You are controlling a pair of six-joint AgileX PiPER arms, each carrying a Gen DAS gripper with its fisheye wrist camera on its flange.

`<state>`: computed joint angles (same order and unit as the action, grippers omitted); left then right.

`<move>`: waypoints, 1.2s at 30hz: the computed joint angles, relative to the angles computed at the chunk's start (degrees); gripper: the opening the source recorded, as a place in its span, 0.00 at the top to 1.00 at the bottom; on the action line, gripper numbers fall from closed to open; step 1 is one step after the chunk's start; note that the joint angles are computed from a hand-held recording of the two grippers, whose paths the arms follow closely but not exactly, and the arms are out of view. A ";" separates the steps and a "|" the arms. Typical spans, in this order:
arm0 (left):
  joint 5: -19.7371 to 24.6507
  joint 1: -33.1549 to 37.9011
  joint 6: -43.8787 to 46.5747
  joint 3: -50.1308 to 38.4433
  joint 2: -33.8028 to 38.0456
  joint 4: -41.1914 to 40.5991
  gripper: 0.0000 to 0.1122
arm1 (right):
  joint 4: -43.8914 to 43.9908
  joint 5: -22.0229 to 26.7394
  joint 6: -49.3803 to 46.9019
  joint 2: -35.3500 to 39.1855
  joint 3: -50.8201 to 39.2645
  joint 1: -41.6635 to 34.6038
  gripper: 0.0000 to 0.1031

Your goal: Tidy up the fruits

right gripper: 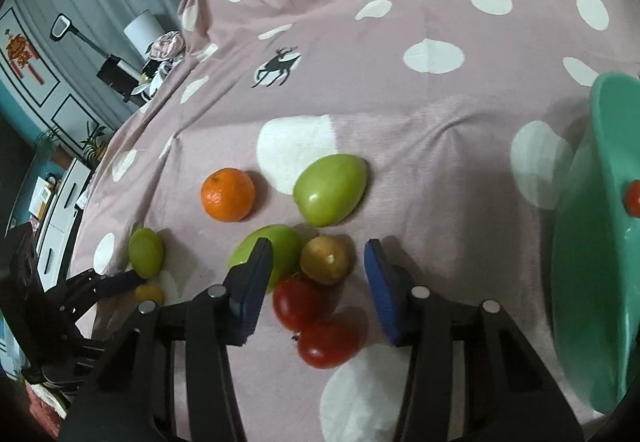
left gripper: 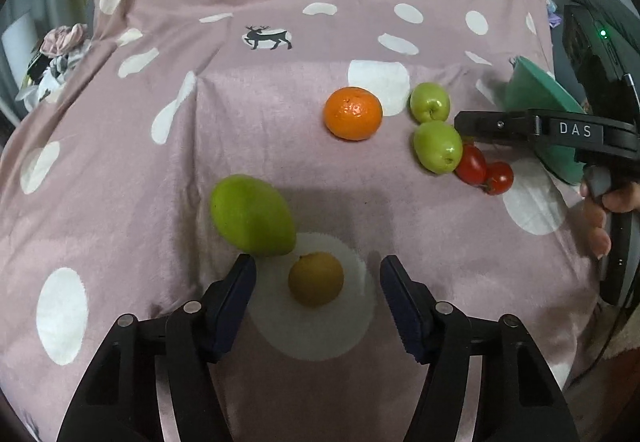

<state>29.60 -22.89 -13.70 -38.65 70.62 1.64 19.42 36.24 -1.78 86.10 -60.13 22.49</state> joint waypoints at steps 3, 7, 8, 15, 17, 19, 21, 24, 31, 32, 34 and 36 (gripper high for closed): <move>0.09 -1.40 -3.28 -0.52 1.00 3.35 0.45 | -1.57 0.71 0.55 -0.24 0.23 -0.41 0.60; 0.01 -1.96 -9.19 -0.50 1.20 8.95 0.62 | -6.32 1.23 2.75 -1.22 0.48 0.67 0.58; 0.07 -1.29 -8.41 -0.42 0.99 8.22 0.66 | -8.93 0.95 4.53 -1.05 0.39 1.41 0.59; 0.35 -1.97 -7.25 1.97 -1.81 9.56 0.67 | -10.13 1.16 3.90 1.22 -1.52 2.53 0.58; -0.19 -0.29 -2.83 2.20 -2.03 5.75 0.67 | -10.94 1.30 4.46 1.39 -1.77 2.84 0.57; -0.07 0.69 -0.05 1.95 -1.86 3.63 0.67 | -8.82 2.35 3.06 1.91 -2.22 2.26 0.56; -0.38 0.23 -1.28 1.75 -1.41 5.09 0.67 | -10.27 3.48 4.10 2.81 -3.33 3.26 0.53; -0.38 0.81 -0.63 1.19 -0.80 4.01 0.69 | -13.18 5.56 5.80 5.02 -5.81 5.35 0.56; -1.18 4.25 4.88 -0.42 1.21 -1.77 0.76 | -13.60 4.60 5.70 4.11 -4.78 5.02 0.75; -1.15 3.65 3.61 -0.25 1.04 -0.51 0.76 | -13.83 4.28 6.04 3.81 -4.40 5.01 0.76; -0.58 3.22 4.08 0.25 0.15 -0.87 0.76 | -12.47 3.48 4.86 2.88 -3.40 4.36 0.76; 0.02 4.46 6.48 0.79 -1.08 -3.79 0.76 | -12.32 2.95 4.90 1.77 -2.54 4.08 0.76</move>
<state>29.62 -18.43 -7.23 -37.86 69.54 -2.16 7.10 39.19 3.12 87.87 -62.67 26.57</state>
